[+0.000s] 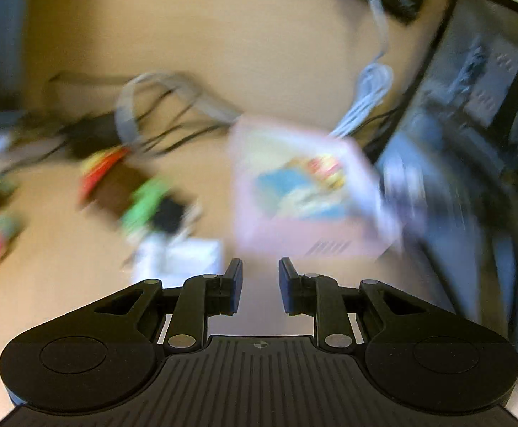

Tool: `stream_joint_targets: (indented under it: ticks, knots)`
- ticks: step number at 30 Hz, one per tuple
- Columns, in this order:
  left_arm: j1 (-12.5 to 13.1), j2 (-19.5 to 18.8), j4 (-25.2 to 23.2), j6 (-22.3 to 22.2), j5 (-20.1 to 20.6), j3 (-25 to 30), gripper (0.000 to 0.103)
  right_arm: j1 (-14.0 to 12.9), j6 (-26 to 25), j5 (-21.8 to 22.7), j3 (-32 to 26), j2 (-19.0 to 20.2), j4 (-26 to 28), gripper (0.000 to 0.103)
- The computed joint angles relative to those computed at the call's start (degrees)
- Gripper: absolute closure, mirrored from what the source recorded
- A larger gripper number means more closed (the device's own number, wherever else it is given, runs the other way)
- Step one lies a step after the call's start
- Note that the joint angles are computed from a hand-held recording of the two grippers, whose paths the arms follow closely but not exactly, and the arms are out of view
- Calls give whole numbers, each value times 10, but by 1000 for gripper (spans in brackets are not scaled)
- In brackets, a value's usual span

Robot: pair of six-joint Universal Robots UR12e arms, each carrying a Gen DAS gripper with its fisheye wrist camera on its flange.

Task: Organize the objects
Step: 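Lower the lace cloth into the pink box and open the right gripper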

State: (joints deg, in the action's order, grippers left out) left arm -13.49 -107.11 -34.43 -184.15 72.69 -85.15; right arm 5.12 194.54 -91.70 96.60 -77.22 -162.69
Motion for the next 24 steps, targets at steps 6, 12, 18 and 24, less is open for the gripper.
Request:
stream_joint_targets:
  ticks: [6,12,18,24]
  knots:
    - [46,60,-5,-45,58,-79,79,-6,64,23,-176,126,84,78]
    - [89,86,31,-66,108,-115,79,-1,56,0,-305,209,256,46]
    - [115,83,62,-55,108,-125,79,38,18,-103,-277,187,185,33]
    - [146,82,72,-80,58,-137,79,93,-97,37,-241,164,76,14]
